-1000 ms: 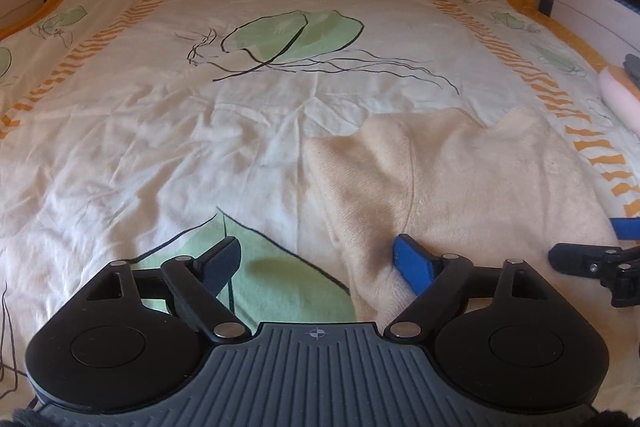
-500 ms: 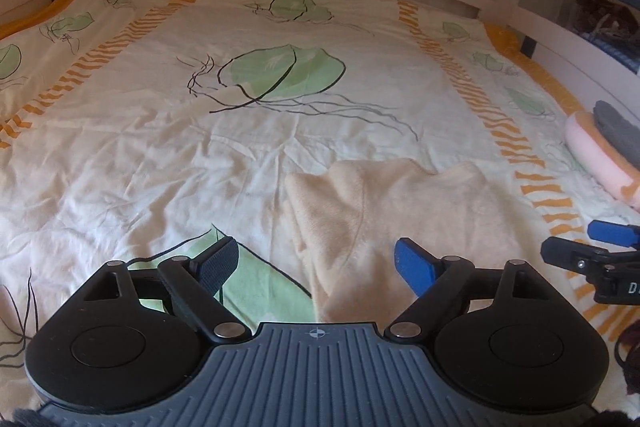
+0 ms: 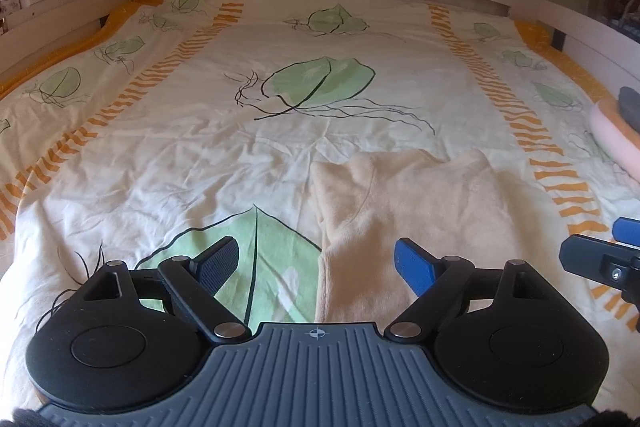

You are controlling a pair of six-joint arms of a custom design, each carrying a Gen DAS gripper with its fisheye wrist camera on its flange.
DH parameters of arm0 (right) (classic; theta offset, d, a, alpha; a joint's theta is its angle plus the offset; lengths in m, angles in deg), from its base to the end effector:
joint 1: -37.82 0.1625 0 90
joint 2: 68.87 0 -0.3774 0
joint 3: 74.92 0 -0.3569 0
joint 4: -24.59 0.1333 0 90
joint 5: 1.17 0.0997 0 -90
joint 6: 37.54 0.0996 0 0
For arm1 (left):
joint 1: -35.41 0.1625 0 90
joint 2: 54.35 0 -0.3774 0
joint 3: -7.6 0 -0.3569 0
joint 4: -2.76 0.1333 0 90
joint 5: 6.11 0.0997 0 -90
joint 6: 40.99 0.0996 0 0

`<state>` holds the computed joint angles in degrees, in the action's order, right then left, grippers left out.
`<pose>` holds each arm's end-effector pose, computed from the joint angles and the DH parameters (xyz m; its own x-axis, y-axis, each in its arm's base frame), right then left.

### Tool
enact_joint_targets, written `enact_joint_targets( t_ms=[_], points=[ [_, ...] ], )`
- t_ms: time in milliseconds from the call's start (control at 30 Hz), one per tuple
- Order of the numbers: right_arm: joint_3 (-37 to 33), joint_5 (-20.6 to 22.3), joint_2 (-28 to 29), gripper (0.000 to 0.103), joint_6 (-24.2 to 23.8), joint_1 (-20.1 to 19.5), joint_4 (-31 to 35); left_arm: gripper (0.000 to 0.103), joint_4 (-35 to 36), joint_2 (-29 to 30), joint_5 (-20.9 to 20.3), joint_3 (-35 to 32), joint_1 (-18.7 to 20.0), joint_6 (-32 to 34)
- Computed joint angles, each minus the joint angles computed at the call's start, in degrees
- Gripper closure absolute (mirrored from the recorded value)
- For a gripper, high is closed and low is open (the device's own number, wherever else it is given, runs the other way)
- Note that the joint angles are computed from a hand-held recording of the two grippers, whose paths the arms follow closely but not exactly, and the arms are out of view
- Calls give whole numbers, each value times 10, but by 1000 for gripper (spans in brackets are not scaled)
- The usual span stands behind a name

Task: Fold small clothes

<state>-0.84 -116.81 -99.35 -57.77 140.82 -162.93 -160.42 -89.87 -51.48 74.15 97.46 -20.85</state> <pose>0.2487 -0.6764 0.1355 -0.8522 -0.0690 0.5186 -0.4553 0.5861 -0.6702 -0.1647 -0.7441 0.2121 -0.6780 0.1477 -0.7201 0.6188 0.6434 -0.4507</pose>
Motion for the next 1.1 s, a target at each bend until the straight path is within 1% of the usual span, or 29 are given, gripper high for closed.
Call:
enact_joint_targets(
  t_ms=[133, 200, 267, 333, 367, 433, 533, 633, 800, 1100],
  points=[
    [20, -12, -3, 1, -2, 8, -19, 18, -3, -20, 0, 35, -5, -7],
    [28, -22, -5, 1, -4, 13, -29, 18, -5, -28, 7, 51, -9, -10],
    [28, -45, -2, 1, -1, 19, -34, 18, -10, -33, 21, 64, -14, -12],
    [20, -81, 5, 1, 3, 26, -29, 18, -14, -38, 31, 75, -17, -11],
    [16, -97, 8, 1, 5, 29, -24, 18, -17, -40, 34, 80, -18, -11],
    [15, -116, 10, 1, 12, 32, -14, 18, -17, -45, 30, 88, -19, -14],
    [31, -99, -3, 1, 34, 27, 4, 18, -8, -53, 25, 97, -19, -23],
    [43, -87, -11, 1, 53, 24, 16, 18, -9, -55, 34, 104, -22, -24],
    [53, -89, -14, 1, 65, 25, 19, 18, 7, -60, 30, 108, -22, -35],
    [52, -96, -13, 1, 68, 25, 17, 18, 15, -64, 25, 117, -24, -35]
  ],
)
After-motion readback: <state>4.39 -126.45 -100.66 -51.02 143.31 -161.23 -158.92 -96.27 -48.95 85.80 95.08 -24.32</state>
